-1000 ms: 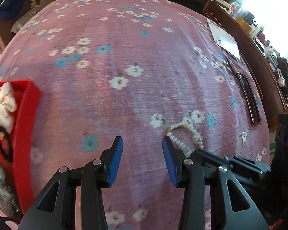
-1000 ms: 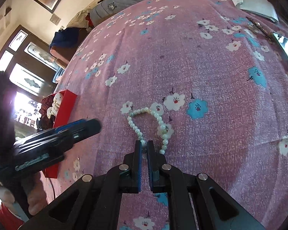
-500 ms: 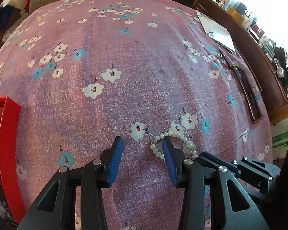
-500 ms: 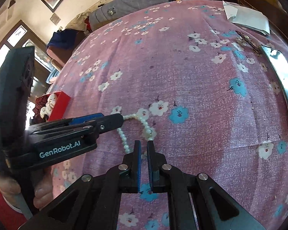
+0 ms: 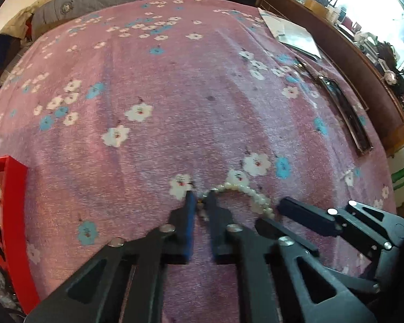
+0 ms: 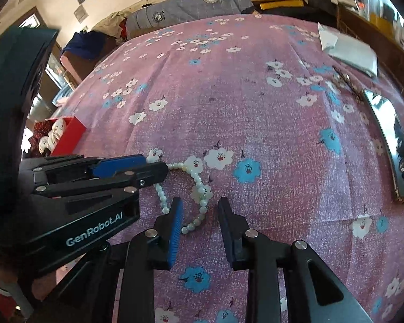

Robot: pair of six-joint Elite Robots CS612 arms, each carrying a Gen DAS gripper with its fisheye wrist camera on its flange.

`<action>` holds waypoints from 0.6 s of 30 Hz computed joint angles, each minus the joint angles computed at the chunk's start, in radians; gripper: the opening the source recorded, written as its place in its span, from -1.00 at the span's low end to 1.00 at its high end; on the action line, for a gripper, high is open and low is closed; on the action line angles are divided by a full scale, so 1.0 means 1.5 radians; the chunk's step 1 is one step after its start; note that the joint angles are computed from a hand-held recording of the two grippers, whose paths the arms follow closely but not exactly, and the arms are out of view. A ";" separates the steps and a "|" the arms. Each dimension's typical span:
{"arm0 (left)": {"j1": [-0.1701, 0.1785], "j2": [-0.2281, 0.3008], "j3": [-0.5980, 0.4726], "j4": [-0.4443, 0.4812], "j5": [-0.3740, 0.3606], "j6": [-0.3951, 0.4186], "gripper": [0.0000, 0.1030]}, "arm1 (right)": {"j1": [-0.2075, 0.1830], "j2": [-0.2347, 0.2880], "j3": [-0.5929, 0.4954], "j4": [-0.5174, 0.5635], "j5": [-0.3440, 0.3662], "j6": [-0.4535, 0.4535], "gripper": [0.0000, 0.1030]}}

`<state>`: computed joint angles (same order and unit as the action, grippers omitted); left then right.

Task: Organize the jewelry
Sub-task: 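Grasp the pearl strand with right tool while left tool grasps its other end, then carry the pearl strand with both tools over the red tray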

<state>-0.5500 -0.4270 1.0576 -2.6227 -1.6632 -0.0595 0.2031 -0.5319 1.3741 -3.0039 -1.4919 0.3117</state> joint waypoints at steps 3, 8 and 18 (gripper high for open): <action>0.001 -0.002 0.003 0.000 -0.001 -0.001 -0.90 | 0.005 0.002 -0.003 0.000 -0.031 -0.020 -0.86; 0.007 -0.012 0.011 0.002 -0.031 -0.025 -0.91 | -0.007 -0.001 0.000 0.001 0.008 0.006 -0.89; 0.013 -0.053 0.069 -0.043 -0.030 -0.045 -0.91 | -0.011 -0.024 0.027 -0.049 0.048 0.052 -0.89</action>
<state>-0.5308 -0.5064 1.1611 -2.6875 -1.7076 -0.1268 0.1869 -0.5681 1.4140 -3.0780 -1.4192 0.3892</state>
